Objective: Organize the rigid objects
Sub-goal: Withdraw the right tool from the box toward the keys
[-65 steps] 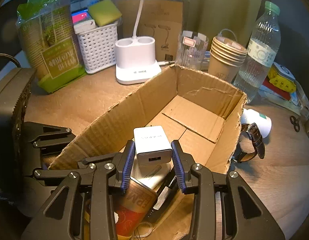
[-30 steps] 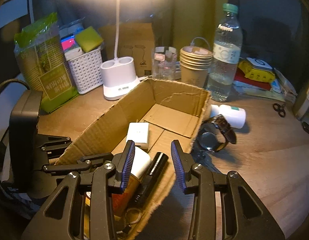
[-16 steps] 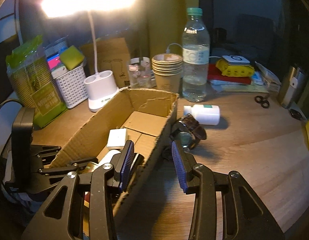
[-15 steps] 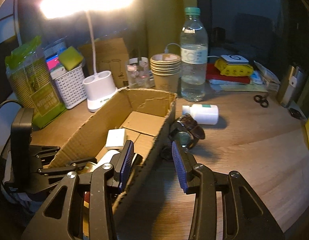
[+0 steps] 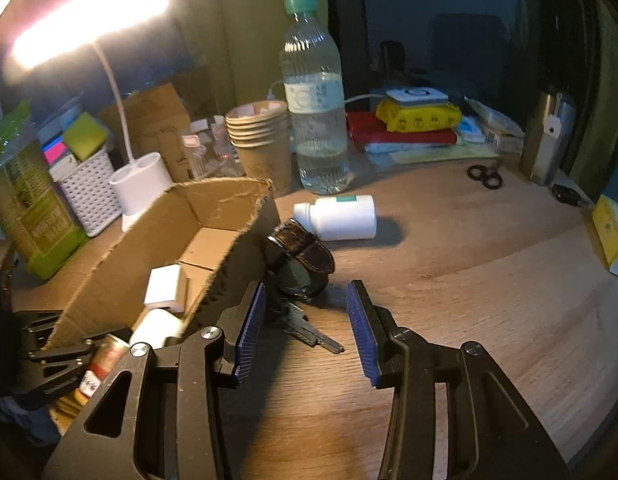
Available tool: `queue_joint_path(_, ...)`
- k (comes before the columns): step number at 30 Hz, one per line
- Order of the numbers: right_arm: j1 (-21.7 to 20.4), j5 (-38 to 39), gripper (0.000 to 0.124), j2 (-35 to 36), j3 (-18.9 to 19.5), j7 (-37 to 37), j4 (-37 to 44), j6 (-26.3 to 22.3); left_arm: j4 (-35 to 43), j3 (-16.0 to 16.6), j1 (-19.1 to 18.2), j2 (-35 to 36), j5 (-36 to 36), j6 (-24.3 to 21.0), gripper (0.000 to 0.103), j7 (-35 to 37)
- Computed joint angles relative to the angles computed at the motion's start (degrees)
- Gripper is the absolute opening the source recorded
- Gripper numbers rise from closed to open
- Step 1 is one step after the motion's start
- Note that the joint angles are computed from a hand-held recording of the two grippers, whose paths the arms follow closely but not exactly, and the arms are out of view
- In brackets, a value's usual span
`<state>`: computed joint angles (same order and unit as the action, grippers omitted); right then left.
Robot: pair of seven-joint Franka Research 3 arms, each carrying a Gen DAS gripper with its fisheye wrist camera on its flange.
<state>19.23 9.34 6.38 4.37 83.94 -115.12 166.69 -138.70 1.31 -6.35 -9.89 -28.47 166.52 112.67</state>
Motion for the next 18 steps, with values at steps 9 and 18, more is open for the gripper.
queue_joint_path(9,0.34,-3.60,0.045,5.67,-1.01,0.52,6.09,-4.83,-0.01,-0.02,0.02,-0.02,-0.01,-0.01,0.013,0.01)
queue_joint_path(18,-0.32,2.01,0.045,6.69,0.70,-5.26,5.94,-7.19,0.01,-0.04,0.03,0.00,-0.01,0.00,0.013,-0.01)
